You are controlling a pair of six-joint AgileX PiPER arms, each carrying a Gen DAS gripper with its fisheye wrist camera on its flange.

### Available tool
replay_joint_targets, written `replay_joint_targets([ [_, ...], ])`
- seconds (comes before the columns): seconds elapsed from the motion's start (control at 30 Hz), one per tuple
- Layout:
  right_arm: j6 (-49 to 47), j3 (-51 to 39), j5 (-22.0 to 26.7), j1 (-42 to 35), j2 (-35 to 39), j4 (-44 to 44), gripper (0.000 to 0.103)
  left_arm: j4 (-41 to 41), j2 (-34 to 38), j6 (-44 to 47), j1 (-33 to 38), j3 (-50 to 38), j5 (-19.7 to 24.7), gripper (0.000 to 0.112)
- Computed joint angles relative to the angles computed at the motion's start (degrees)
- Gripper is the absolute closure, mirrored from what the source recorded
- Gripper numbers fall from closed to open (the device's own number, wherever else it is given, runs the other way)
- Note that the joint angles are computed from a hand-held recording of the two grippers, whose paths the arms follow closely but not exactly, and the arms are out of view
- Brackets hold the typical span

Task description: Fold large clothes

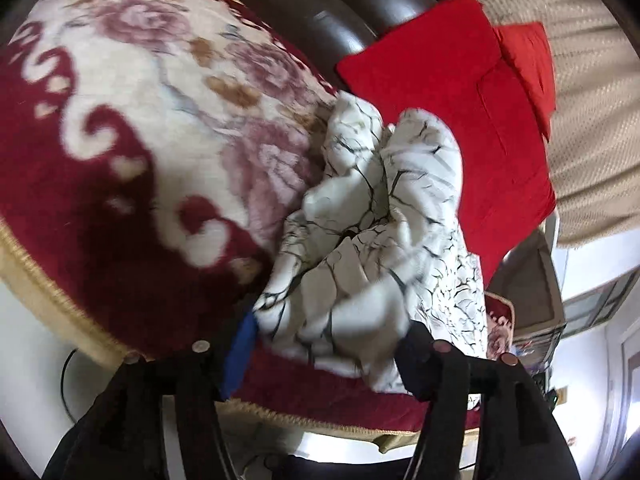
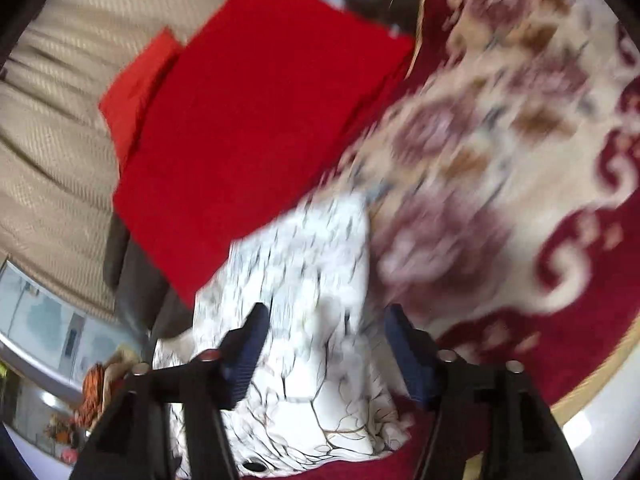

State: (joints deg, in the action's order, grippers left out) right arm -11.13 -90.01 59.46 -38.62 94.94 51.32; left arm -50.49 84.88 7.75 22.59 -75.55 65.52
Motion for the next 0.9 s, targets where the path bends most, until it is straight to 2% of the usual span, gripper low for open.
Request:
replay_joint_targets([
  [0.1,-1.72,-2.69,1.46,-4.15,-0.46,0.51,0.037,1.98,-1.53,-1.1,3.12,-0.64,1.31,0.048],
  [0.2,-3.45,-4.48,1.26,-4.83,-0.72,3.3,0.037,12.64,-5.79,-6.68,-0.89,-4.96,-3.4,0.048],
  [0.3,-3.13,-6.91,0.57,0.0,1.14,5.25,0.037,21.78,-7.77,-12.88,-6.04,-10.11,-7.29,0.046],
  [0.37,-1.2,-9.63,-0.21,4.7,3.39,4.27,0.037,22.89,-6.5,-13.86,-8.8,-14.42,-8.11,0.042],
  [0.43,1.07,-12.57,-0.94,8.21,5.81,3.31,0.037,24.0,-4.21,-14.72,-12.84,-18.16,-8.29,0.042],
  [0.53,3.54,-15.52,-2.32,13.42,10.64,5.22,0.037,30.81,-0.53,-17.34,-20.95,-22.59,-10.75,0.042],
  [0.63,6.26,-18.14,-4.21,17.28,16.29,2.61,0.038,34.18,6.9,-17.53,-25.6,-27.87,-11.63,0.04],
  [0.73,9.02,-17.27,-6.01,18.71,19.23,-2.01,0.042,46.55,14.95,-25.09,-27.37,-32.74,-7.82,0.04],
  [0.8,8.74,-16.99,-6.38,18.71,18.47,-1.88,0.041,45.75,17.63,-26.71,-24.22,-32.16,-5.78,0.038],
  [0.9,2.26,-13.33,-9.57,18.81,14.84,1.05,0.04,31.15,15.9,-21.48,-16.14,-23.43,-9.35,0.034],
])
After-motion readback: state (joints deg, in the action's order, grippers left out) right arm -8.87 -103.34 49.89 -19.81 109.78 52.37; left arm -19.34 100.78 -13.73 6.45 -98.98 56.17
